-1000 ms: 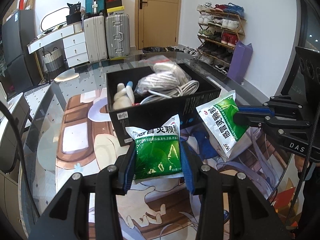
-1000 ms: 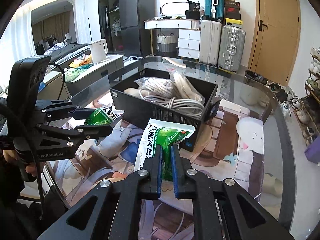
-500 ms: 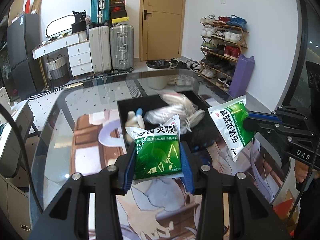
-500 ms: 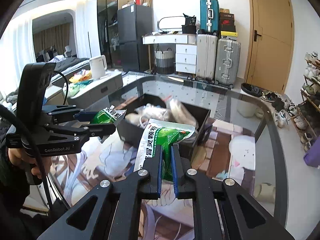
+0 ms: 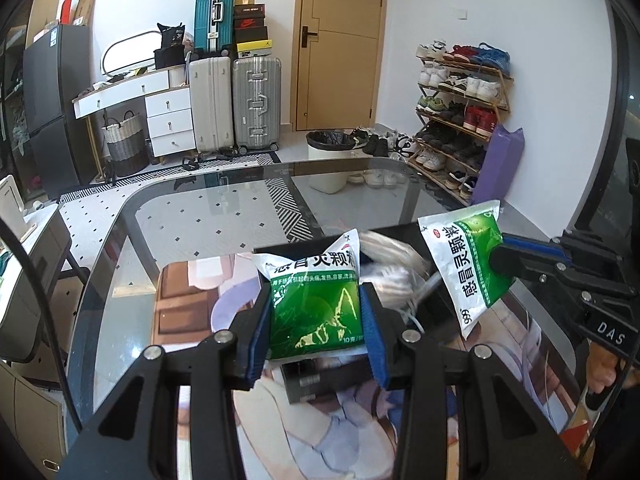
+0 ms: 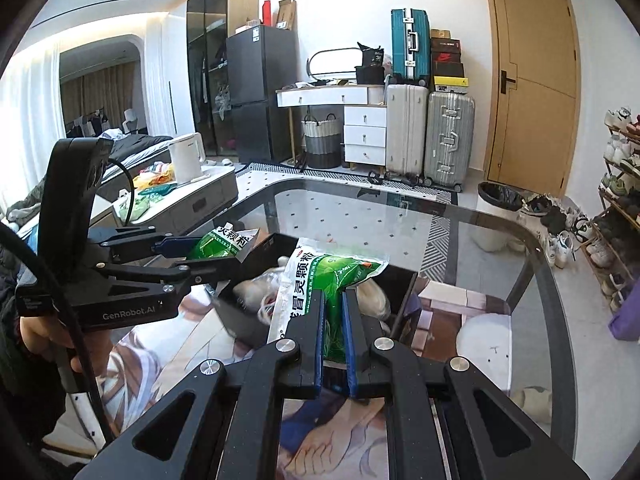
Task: Organize soft objects
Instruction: 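Carry both green sachets over the black box and release them inside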
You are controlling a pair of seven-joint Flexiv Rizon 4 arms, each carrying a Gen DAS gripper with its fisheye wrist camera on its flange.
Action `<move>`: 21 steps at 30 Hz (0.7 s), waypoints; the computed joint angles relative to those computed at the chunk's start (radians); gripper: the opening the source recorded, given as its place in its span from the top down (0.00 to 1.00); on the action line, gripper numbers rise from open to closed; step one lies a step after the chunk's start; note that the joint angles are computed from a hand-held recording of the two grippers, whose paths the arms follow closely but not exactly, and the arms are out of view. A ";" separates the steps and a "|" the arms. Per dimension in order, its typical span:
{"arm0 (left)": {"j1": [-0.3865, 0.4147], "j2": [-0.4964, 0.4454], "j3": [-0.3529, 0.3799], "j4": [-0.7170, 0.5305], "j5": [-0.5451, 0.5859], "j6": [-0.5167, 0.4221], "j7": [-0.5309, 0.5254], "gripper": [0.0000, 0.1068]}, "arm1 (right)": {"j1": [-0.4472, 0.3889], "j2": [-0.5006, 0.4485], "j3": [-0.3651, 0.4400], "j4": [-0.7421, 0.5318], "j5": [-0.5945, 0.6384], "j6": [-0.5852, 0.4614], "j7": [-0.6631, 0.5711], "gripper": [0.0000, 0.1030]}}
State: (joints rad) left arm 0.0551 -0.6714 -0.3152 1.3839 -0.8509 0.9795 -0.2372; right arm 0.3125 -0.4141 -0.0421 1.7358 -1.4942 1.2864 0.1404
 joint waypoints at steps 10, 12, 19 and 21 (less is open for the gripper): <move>-0.037 -0.074 0.009 -0.090 0.078 -0.009 -0.082 0.63 | -0.011 -0.067 -0.018 -0.048 0.052 0.018 -0.022 0.92; -0.036 -0.078 0.002 -0.090 0.085 -0.004 -0.081 0.62 | -0.002 -0.087 -0.031 -0.060 0.074 0.027 -0.041 0.92; -0.035 -0.085 -0.012 -0.090 0.095 0.012 -0.073 0.62 | 0.039 -0.125 -0.069 -0.086 0.160 -0.003 -0.136 0.92; -0.040 -0.091 -0.007 -0.101 0.104 0.012 -0.086 0.62 | 0.052 -0.131 -0.080 -0.091 0.171 -0.014 -0.152 0.92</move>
